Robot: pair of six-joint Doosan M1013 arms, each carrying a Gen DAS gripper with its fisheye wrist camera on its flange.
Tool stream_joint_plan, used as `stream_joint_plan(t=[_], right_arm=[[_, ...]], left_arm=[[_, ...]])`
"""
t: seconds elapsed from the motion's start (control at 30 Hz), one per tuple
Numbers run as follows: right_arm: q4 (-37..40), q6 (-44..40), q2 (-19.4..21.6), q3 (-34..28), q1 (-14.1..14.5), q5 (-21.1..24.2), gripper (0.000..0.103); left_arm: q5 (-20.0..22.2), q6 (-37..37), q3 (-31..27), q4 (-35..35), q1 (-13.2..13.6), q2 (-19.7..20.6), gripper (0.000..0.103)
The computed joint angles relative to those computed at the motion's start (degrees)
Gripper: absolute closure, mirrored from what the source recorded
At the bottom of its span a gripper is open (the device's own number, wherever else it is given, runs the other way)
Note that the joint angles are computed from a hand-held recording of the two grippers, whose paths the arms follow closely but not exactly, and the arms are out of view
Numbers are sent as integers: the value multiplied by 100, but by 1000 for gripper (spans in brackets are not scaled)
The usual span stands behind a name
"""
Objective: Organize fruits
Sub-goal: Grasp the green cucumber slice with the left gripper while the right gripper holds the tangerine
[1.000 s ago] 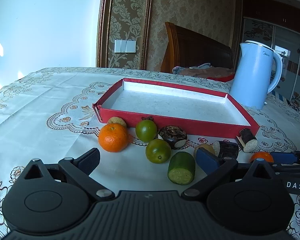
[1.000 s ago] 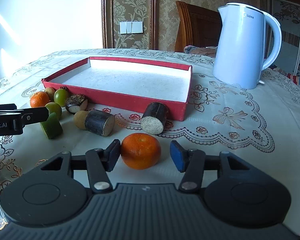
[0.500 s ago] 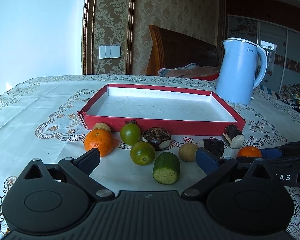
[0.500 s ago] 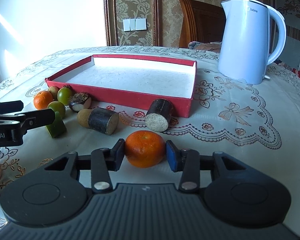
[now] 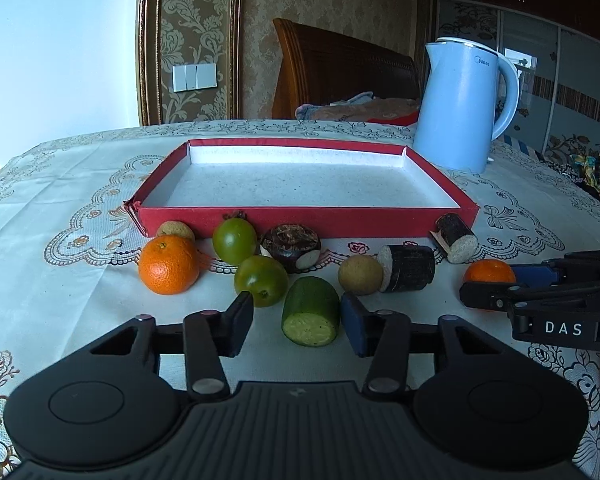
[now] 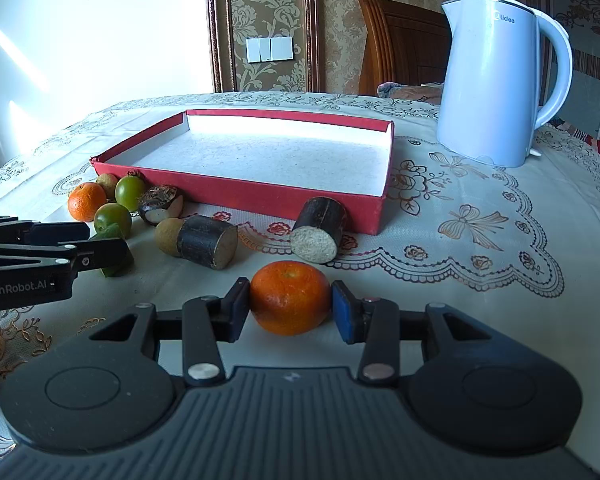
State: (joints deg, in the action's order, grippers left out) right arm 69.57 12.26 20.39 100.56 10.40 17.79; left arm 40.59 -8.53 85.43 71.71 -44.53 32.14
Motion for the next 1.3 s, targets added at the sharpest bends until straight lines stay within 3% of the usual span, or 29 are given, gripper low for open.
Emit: stream_joint_plan(t=[0.33, 0.63, 1.0, 1.3], right_arm=[[1, -16, -4, 8, 8, -33, 63], [17, -13, -1, 4, 11, -35, 64], [12, -7, -3, 10, 38, -96, 64], [407, -312, -28, 65, 38, -238, 65]], left_arm=[[-85, 532, -101, -526, 30, 33, 65], [-86, 635, -127, -574, 28, 44, 71], [5, 565, -162, -577, 16, 63, 72], [372, 104, -186, -412, -47, 82, 73]])
